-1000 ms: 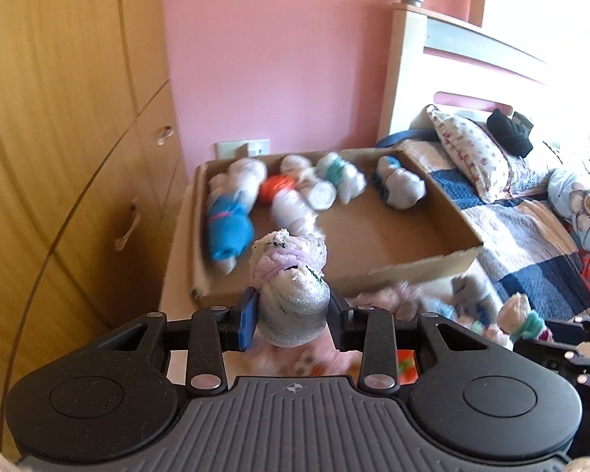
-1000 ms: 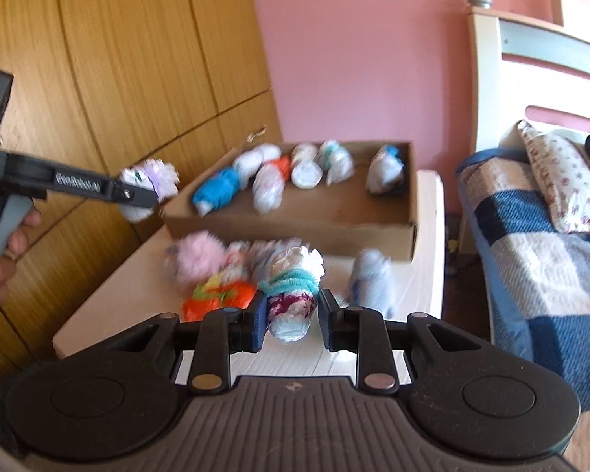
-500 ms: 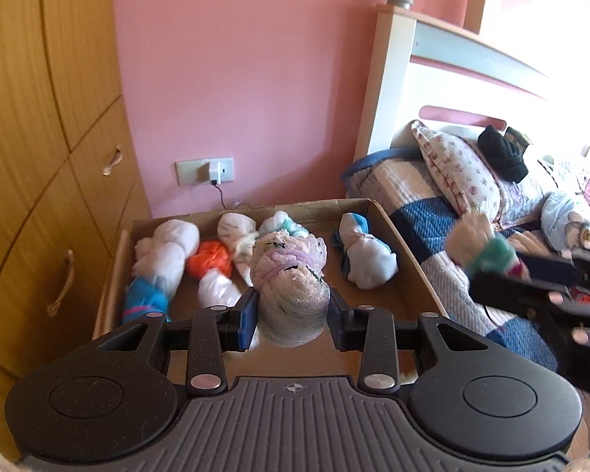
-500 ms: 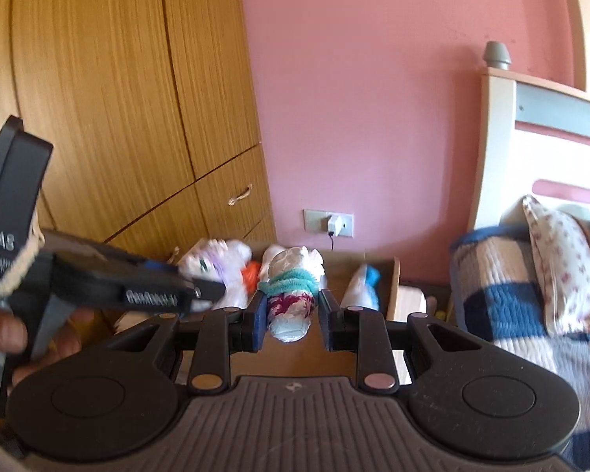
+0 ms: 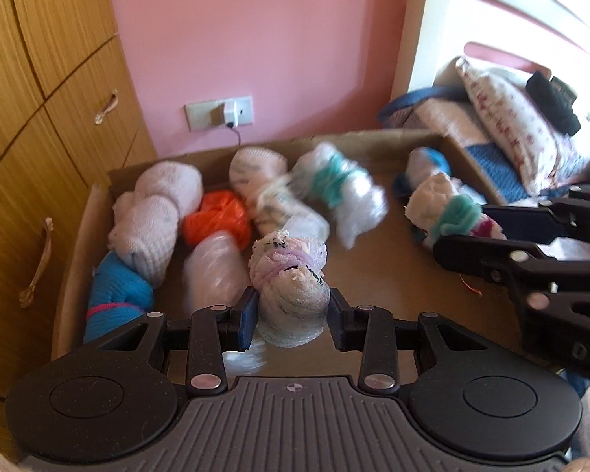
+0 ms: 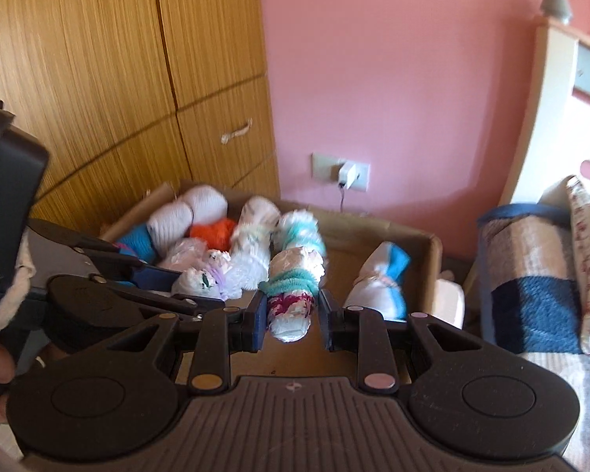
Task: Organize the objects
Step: 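Carry both held bundles over the cardboard box, then lower both bundles into the box and open both grippers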
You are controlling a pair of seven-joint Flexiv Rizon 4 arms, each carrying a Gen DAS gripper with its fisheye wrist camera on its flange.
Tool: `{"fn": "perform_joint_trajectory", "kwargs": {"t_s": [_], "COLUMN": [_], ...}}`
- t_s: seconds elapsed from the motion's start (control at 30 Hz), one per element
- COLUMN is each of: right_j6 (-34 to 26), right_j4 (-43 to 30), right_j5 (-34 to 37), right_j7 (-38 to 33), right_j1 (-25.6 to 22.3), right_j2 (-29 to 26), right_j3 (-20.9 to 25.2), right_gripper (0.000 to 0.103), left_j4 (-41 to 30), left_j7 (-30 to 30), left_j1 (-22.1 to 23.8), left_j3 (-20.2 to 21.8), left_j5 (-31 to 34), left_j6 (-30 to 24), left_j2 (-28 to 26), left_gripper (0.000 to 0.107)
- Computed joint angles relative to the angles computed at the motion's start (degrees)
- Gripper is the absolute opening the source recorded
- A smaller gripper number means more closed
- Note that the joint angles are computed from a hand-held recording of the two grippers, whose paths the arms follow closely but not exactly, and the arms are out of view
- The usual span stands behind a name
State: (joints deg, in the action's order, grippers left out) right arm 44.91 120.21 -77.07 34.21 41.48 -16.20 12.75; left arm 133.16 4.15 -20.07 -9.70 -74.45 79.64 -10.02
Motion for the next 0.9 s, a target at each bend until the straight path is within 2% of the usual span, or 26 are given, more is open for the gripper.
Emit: {"fn": "perform_joint_trajectory", "kwargs": {"t_s": [0.1,0.3,0.5,0.73,0.9], "right_j6": [3.12,8.93,13.34,12.61,11.4], "right_j4": [-0.77,-2.26,-1.62,-1.87,-2.06], "right_j5": [-0.18,-0.47,-0.69,0.9,2.47], "right_j7": [-1.3,-2.87,-1.71,-2.37,-3.68], "right_j1": [-1.13,-2.19,-3.15,-2.37,-1.75], "right_j2": [-1.52,-4.05,-4.59,-4.3,-3.71], "right_j3": [-0.81,-2.26,-3.34,-3.2,-2.82], "right_gripper": [0.024,0.024,0.025,0.025,0.027], "left_j4": [-0.25,-0.52,-1.09,-0.6,0.21], "left_j7": [-0.49,-2.36,-5.07,-4.4,-3.83], "left_j1": [0.83,3.02,4.9,5.71,5.39], "left_j3": [0.37,0.88,1.52,1.75,2.48], "left_j5": [1.94,4.78,8.7,8.48,8.18], "left_j6": [-0.14,-4.26,-7.92,-10.18,-10.81], "left_j2": [-0.91,-0.44,-0.53,0.78,2.51], "left_gripper": [0.044,0.044,0.049,0.066,0.07]}}
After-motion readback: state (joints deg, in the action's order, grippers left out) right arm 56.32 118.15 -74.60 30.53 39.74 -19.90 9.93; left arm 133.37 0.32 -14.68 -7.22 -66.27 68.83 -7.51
